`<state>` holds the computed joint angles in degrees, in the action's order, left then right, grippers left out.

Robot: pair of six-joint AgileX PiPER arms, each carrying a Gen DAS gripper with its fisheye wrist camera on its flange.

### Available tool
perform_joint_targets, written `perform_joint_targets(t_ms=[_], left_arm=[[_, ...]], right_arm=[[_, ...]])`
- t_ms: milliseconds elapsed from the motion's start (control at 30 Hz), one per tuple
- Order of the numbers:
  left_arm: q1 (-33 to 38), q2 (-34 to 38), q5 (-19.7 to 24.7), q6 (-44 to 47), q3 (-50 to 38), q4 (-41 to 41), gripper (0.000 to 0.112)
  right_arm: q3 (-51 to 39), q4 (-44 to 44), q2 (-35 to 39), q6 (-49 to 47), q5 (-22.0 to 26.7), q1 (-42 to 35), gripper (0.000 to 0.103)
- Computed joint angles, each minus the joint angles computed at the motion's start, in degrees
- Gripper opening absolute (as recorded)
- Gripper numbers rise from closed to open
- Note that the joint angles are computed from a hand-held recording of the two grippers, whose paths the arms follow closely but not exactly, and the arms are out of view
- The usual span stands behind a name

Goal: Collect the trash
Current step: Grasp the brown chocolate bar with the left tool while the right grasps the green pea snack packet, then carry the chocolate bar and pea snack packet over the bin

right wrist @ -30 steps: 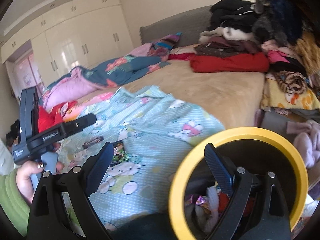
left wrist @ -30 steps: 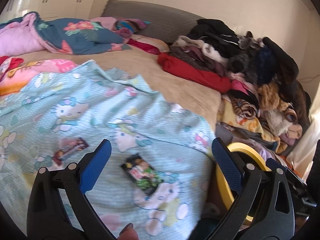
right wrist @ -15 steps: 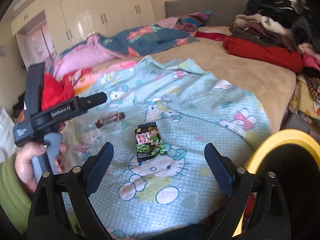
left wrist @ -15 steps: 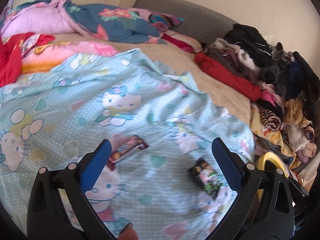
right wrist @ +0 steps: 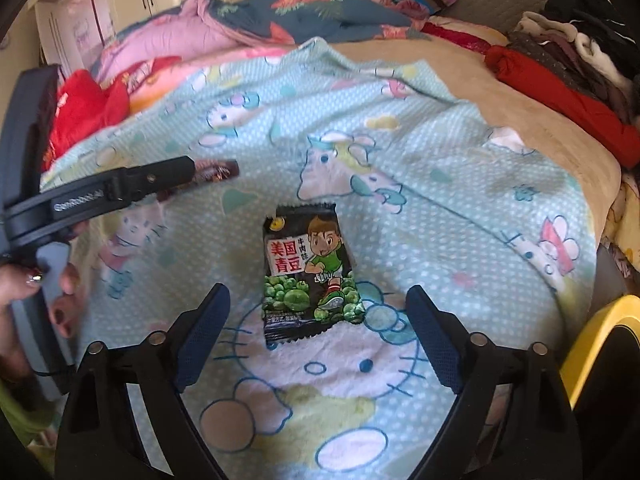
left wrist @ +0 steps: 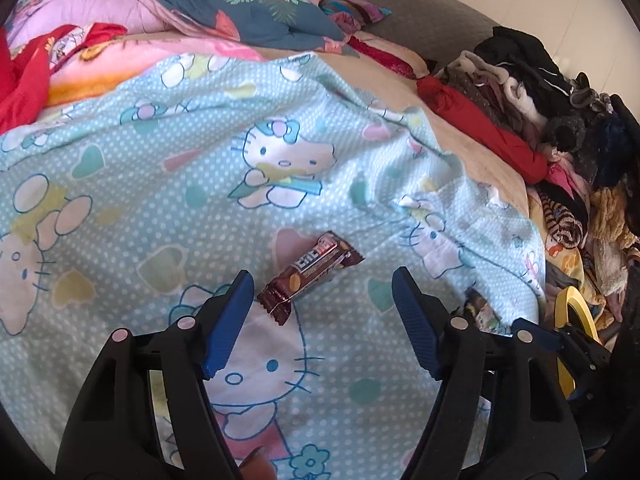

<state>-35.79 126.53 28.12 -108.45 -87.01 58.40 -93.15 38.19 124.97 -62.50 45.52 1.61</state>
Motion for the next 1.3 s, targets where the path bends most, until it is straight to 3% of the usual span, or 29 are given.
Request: perform_joint_targets(t_ms=[100,200,400,867,1300], left_arm=[[0.6,0.7,-0.7,0.5,-0.2,-1.0,0.058],[0.8,1.3,-0.7,0.9,-0.6,-1.8,0.056],[0.7,2.7,1.4,4.5,-2.6,-5.2,0.045],[0.5,2.2,3.6,8.7,-3.2,-8.5,0.007],[-2.0,2.1,4.8,13.2,-8.7,-9.0,0.005]], right_arm=[[-0.2,-0.1,0.6,0.9,-0.9,0.3,0.071],[-1.1,1.3,1.0,0.1,0.4,-0.3,0.05],[0.0,6.0,0.2,-3.1,3.1,-2.5,0.042],[4.8,13.3,-4.1,-7.0,8.4,-6.6,0.039],[3.6,15.6,-4.8,-5.7,10.5,-11.4,0.039]])
